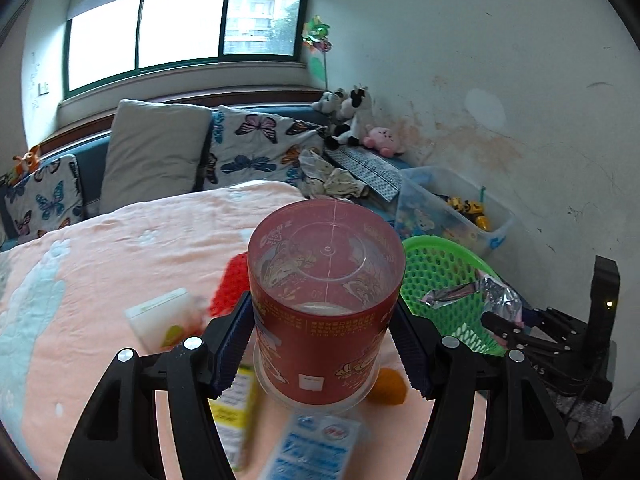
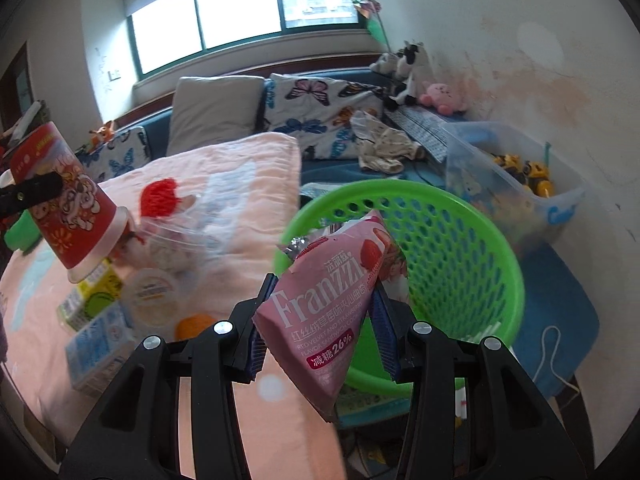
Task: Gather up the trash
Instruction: 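Carry the pink bag into the green basket and open the right tool while the left carries the can, then lower the red can into the green basket and open the left tool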
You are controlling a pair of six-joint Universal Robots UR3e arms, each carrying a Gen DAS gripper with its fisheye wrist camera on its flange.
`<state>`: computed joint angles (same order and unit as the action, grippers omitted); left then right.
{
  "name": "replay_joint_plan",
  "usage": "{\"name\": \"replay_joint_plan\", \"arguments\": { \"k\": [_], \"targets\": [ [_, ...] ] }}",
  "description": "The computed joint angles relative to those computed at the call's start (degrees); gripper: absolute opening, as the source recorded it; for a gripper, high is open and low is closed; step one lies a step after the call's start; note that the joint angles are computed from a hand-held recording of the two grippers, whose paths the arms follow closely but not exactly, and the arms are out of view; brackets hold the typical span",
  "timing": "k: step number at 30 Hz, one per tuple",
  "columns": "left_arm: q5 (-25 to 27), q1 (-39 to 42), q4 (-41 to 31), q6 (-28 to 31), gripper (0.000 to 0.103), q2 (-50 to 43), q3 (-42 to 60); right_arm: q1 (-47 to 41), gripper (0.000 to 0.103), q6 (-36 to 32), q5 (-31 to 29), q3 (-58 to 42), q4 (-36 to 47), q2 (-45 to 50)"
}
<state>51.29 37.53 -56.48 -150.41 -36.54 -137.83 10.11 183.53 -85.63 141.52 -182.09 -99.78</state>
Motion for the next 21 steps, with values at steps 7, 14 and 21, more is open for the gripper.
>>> {"name": "replay_joint_plan", "arguments": {
  "k": [7, 14, 21],
  "targets": [
    [15.5, -25.0, 29.4, -17.0, 0.064, -25.8, 4.3, -7.6, 0.046, -4.2, 3.2, 3.4, -0.7, -0.1],
    [20.8, -34.8, 35.5, -22.5, 0.064, -38.8, 11.2, -11.3, 0.055, -5.8, 5.4, 4.2, -2.6, 2.9],
    [22.6, -40.8, 38.0, -25.5, 0.064, -49.4, 18.1, -14.9, 0.07, -6.5, 7.1, 7.6, -3.7, 0.0]
  ]
}}
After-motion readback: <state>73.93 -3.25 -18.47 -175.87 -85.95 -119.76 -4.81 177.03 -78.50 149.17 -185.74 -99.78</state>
